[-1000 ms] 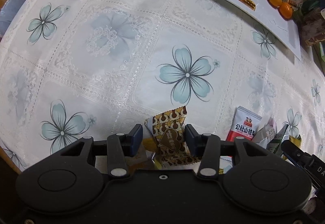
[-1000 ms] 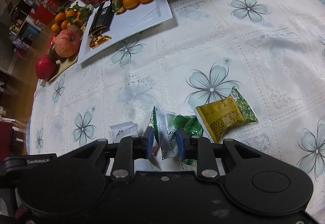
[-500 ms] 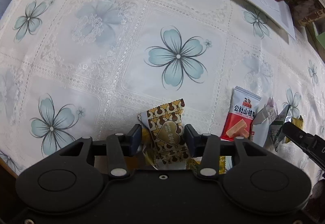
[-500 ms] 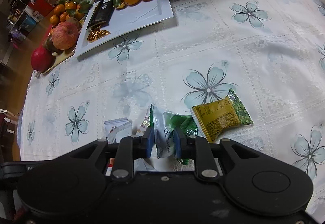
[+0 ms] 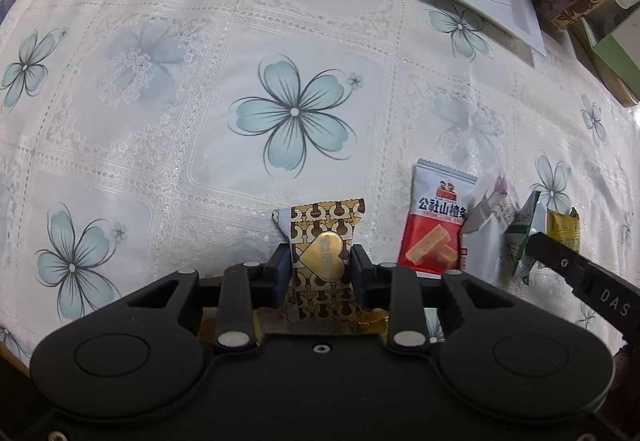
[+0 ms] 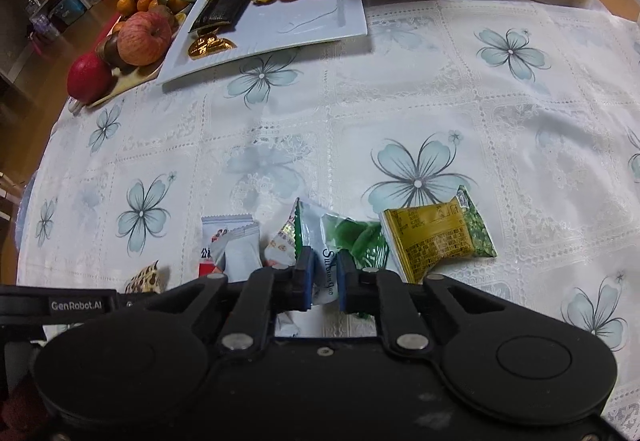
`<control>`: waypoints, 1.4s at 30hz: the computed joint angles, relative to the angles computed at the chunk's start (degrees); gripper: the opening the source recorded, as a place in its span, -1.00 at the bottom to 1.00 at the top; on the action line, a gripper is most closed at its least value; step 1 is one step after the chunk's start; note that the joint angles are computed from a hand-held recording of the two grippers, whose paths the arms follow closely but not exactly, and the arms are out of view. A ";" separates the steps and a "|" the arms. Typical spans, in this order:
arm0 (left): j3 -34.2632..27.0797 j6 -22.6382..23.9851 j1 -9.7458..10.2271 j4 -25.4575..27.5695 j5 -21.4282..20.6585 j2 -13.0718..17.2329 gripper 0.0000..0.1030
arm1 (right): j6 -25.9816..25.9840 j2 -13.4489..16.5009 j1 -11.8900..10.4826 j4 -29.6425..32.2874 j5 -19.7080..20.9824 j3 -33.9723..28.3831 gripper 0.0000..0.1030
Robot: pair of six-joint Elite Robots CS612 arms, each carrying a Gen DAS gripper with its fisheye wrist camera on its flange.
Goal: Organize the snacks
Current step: 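Lift the brown packet with the left tool while the right tool lifts the green packet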
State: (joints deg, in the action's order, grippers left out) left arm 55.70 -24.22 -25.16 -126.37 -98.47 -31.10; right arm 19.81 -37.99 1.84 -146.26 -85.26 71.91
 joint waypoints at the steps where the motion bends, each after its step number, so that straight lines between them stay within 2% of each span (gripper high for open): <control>1: 0.22 0.44 0.01 -0.48 -0.45 -0.13 -0.25 | -0.47 -0.22 -0.23 1.05 0.98 0.07 -0.79; 5: -0.12 1.39 -0.32 -0.28 0.32 0.00 -0.25 | -5.48 -1.49 -1.06 7.68 5.64 0.57 -0.89; 8: -0.82 0.91 -0.26 1.12 0.28 0.42 -0.25 | -11.25 -2.44 -0.70 9.95 3.81 1.79 -0.84; 10: -1.04 0.38 -0.16 1.33 -0.05 0.59 -0.24 | -9.86 -2.85 -0.84 9.32 3.36 2.86 -0.72; 12: -1.08 0.17 -0.16 1.36 -0.09 0.59 -0.24 | -5.51 -2.86 -1.41 8.46 5.23 3.28 -0.68; 14: -1.18 0.04 -0.24 1.40 0.17 0.71 -0.23 | 0.56 -2.70 -2.09 6.19 8.06 3.63 -0.18; 17: -1.09 0.27 -0.44 1.56 1.01 0.75 -0.16 | 11.26 -1.90 -2.87 1.93 11.96 3.69 -0.12; 20: -0.86 0.48 -0.60 1.29 1.49 0.65 -0.16 | 18.85 -0.89 -3.33 0.80 15.20 3.26 0.04; 21: -0.83 0.52 -0.62 1.25 1.56 0.64 -0.16 | 20.92 -0.53 -3.34 1.11 15.83 2.94 0.04; 24: -0.75 0.57 -0.60 1.21 1.53 0.57 -0.16 | 25.18 0.03 -3.19 0.21 16.44 2.83 0.07; 30: -0.90 0.54 -0.69 1.17 1.82 0.69 -0.15 | 30.07 0.36 -2.49 -4.27 12.51 2.97 0.12; 35: -0.67 0.85 -0.81 0.92 2.31 0.57 -0.15 | 34.37 0.49 -2.76 -5.89 12.15 3.24 0.22; 38: -0.73 0.79 -0.80 0.95 2.30 0.60 -0.15 | 39.13 0.60 -3.29 -8.22 13.80 4.02 0.37; 42: -0.77 1.00 -0.84 0.98 2.57 0.61 -0.16 | 43.13 0.35 -3.62 -8.13 14.11 4.40 0.34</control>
State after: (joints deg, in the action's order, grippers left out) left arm 54.93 -23.22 -26.00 -125.39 -95.89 -30.49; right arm 62.95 -37.64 -1.78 -154.39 -71.15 76.31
